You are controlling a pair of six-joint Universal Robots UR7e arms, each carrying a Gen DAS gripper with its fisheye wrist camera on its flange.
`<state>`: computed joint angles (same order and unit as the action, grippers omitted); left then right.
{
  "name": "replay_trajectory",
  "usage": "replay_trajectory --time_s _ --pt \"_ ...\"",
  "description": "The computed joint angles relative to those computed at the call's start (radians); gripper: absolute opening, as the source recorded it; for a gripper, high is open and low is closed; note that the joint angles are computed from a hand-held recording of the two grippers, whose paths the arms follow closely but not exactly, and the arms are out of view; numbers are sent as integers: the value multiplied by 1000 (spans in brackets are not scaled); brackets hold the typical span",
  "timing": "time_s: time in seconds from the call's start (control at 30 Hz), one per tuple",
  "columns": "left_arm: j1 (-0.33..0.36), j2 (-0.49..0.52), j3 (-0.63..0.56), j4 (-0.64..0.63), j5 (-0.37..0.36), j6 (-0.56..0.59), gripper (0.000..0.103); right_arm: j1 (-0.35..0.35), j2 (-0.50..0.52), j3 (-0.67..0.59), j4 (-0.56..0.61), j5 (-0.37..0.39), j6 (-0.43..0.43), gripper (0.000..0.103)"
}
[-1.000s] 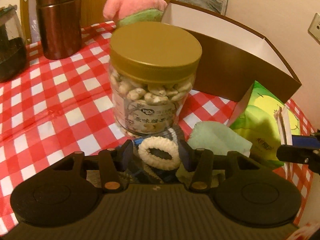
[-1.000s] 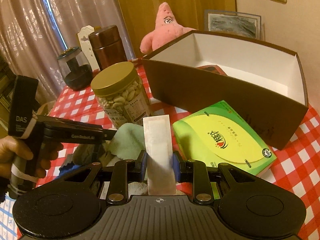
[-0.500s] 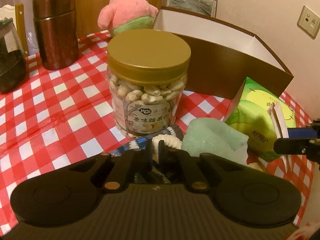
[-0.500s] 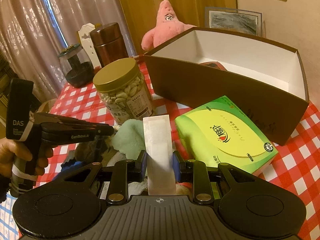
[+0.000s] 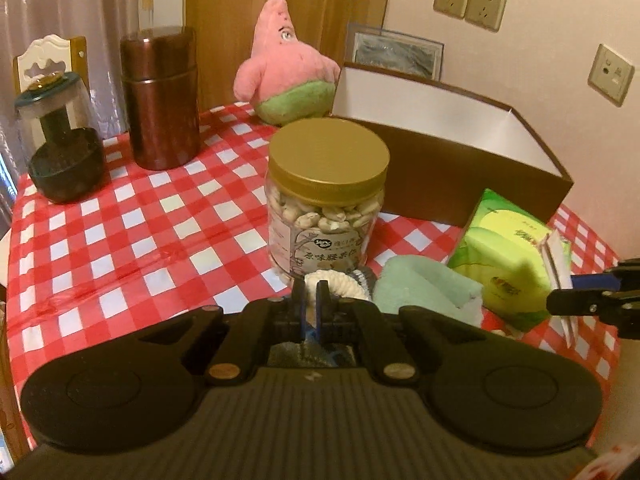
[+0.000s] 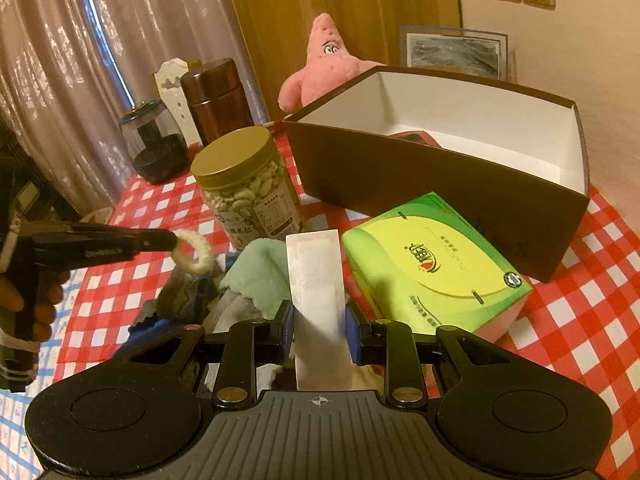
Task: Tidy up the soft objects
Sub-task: 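Lift the hair tie and paper strip and carry both over the brown box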
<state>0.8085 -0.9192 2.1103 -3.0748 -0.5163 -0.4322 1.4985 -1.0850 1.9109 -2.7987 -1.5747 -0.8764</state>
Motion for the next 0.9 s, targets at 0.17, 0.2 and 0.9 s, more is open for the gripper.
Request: replay_trajectory --time_s 0.17,0.2,0.9 --pt "-47 -21 29 4 -9 -29 4 -15 -37 25 6 9 4 27" --pt "-55 -22 31 1 -16 -30 4 -18 -43 28 7 10 4 27" --pt "-118 208 -194 -87 -318 198 4 -133 -191 43 -10 -14 27 27"
